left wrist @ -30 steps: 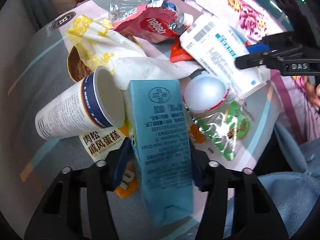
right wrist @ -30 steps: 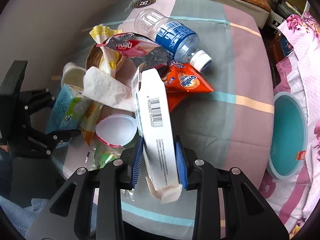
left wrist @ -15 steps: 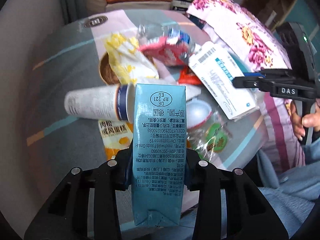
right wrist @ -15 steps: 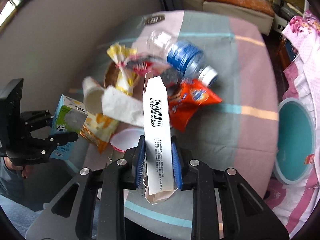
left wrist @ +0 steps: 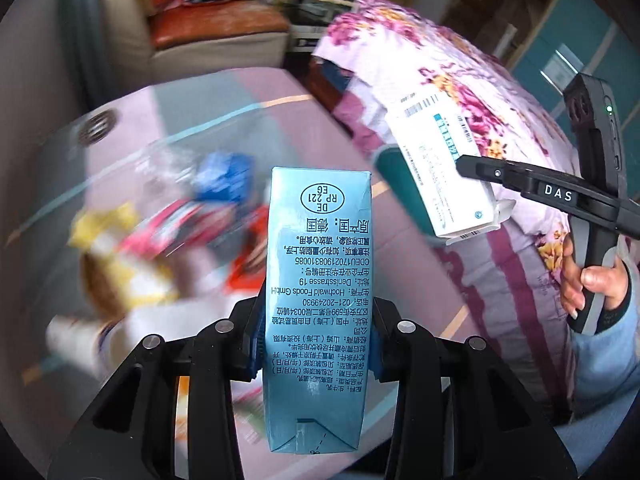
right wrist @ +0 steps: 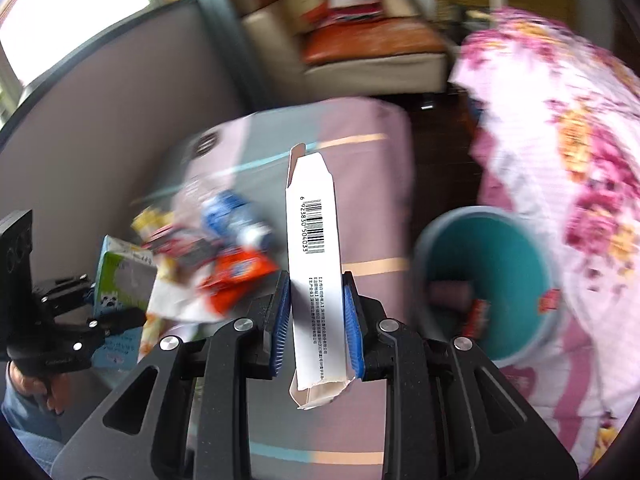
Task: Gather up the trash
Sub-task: 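Carry box and carton over the teal bin and open both tools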
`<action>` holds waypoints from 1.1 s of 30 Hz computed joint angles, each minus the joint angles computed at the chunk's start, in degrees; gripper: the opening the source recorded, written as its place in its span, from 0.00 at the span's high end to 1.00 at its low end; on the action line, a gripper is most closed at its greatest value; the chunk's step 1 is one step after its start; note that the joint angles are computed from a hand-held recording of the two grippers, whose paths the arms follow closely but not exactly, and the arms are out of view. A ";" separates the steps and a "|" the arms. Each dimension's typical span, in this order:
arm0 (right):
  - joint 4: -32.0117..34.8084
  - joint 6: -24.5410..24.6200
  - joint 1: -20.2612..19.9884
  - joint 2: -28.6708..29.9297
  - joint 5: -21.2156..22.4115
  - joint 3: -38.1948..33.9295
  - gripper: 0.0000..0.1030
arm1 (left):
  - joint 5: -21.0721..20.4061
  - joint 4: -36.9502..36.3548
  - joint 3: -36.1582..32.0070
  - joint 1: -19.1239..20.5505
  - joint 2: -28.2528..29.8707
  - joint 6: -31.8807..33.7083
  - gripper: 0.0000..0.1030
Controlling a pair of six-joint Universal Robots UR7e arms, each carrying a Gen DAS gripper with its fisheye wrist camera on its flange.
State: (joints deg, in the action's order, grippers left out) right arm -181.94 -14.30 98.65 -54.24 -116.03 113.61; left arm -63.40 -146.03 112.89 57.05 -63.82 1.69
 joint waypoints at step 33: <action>-2.62 1.74 -17.67 -8.09 0.22 2.31 0.77 | -5.94 5.63 -28.28 -2.26 34.73 -0.55 0.23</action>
